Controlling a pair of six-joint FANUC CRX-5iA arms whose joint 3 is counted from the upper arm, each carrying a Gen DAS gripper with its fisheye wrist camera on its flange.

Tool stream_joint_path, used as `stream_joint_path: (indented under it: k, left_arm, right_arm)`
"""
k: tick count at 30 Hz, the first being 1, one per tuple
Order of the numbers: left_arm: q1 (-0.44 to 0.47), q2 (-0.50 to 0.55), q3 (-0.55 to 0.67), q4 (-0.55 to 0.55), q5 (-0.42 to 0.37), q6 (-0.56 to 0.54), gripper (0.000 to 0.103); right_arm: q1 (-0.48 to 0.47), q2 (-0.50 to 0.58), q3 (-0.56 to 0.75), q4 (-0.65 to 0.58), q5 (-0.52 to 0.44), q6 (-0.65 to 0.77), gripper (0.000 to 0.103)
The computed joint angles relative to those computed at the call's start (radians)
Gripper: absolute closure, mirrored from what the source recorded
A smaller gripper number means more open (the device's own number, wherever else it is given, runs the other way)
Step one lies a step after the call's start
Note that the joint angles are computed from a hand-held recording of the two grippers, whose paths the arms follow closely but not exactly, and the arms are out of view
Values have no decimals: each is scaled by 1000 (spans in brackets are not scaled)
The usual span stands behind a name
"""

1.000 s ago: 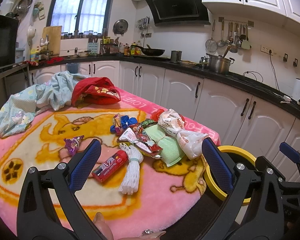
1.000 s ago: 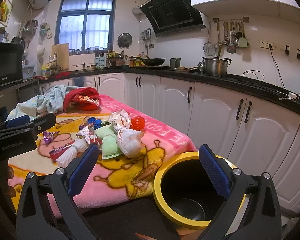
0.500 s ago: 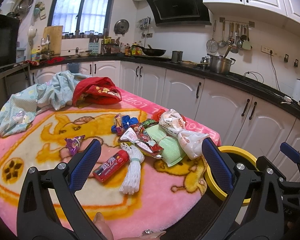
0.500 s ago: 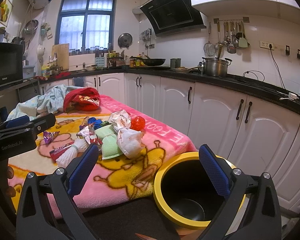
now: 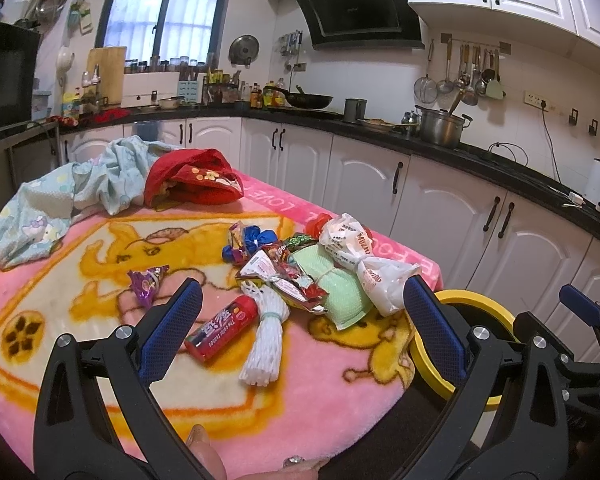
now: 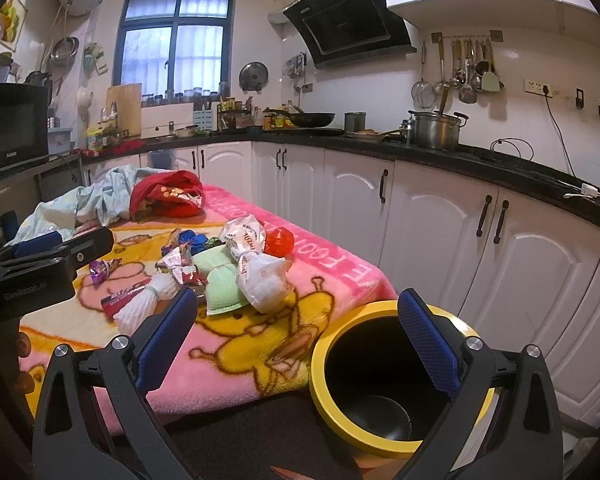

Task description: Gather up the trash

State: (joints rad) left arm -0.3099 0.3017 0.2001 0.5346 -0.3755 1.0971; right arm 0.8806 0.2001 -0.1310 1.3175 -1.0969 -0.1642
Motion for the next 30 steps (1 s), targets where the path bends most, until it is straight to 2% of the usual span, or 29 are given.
stream_joint_path:
  k: [7, 16, 19, 25, 28, 30]
  left_arm:
    - [22, 25, 32, -48, -38, 77, 10]
    - [54, 80, 161, -254, -102, 297, 10]
    - [65, 100, 199, -287, -119, 336, 11]
    - [81, 156, 313, -373, -172, 416, 10]
    - [94, 198, 382, -388, -222, 437, 10]
    - [99, 231, 449, -437, -272, 480, 10]
  right_arm:
    - [-30, 18, 21, -15, 58, 45, 6]
    - [-106, 78, 107, 7, 196, 138, 6]
    - [-131, 109, 154, 0, 246, 180, 6]
    - [-170, 176, 271, -102, 291, 319, 6]
    - [-184, 220, 357, -216, 276, 439, 6]
    - [-194, 258, 433, -322, 264, 550, 6]
